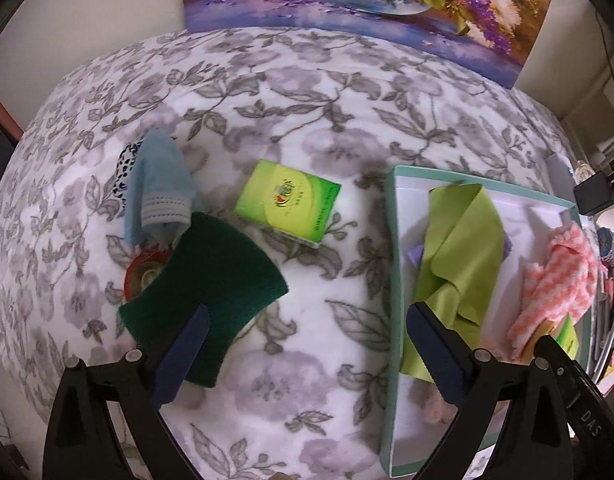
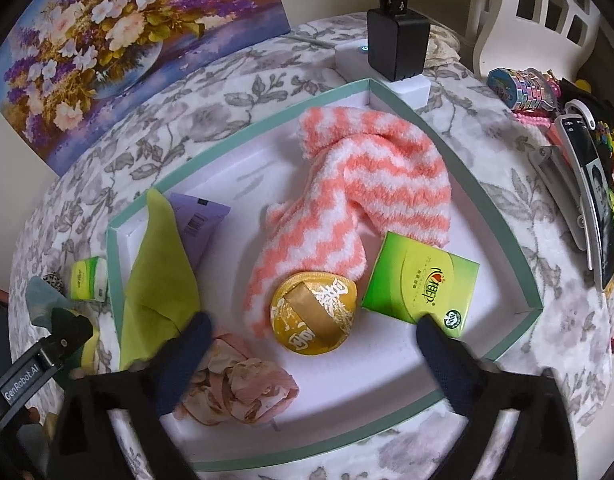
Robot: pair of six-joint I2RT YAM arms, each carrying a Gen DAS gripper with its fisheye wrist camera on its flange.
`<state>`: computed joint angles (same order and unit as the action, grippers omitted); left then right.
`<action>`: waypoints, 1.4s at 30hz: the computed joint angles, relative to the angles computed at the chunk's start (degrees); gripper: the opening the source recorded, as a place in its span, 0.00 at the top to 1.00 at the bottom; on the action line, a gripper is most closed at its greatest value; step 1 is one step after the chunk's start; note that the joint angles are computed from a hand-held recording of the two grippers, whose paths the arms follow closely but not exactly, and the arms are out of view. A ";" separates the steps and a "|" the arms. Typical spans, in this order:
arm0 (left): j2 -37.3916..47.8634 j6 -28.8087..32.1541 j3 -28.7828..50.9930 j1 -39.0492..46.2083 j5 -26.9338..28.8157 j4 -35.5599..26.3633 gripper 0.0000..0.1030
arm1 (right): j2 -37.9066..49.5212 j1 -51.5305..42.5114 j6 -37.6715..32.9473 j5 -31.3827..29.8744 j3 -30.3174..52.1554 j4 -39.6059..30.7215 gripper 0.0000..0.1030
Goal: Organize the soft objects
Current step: 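Move both grippers back from the tray to the pile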
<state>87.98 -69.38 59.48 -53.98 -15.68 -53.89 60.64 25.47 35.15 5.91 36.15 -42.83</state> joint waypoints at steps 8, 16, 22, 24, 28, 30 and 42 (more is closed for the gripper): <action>-0.99 -0.80 -0.42 0.28 -0.57 -1.07 0.04 | 0.47 0.93 0.33 0.83 0.05 0.19 0.00; -4.30 -1.22 -2.53 2.09 -0.16 -1.16 0.04 | 0.13 1.93 0.58 1.37 0.27 -0.23 0.00; -10.42 -1.42 -5.91 5.53 -1.33 -4.41 0.04 | 0.14 5.99 2.43 3.16 1.44 -0.99 0.00; -13.33 -2.19 -7.35 7.25 -2.10 -6.57 0.04 | 0.24 7.86 3.34 3.54 1.77 -0.98 0.00; -18.63 -1.79 -8.82 10.51 -3.96 -10.22 0.04 | 1.57 12.92 5.81 4.89 3.10 -0.85 0.00; -20.55 -0.96 -8.71 11.50 -5.48 -12.30 0.04 | 2.40 15.34 7.27 5.39 3.86 -0.69 0.00; -30.73 5.63 -10.59 19.85 -8.72 -20.08 0.04 | 12.69 29.34 13.20 7.70 11.83 1.68 0.00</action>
<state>57.26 -63.75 48.89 -34.13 -24.40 -73.97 73.33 54.81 48.34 13.61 47.98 -41.15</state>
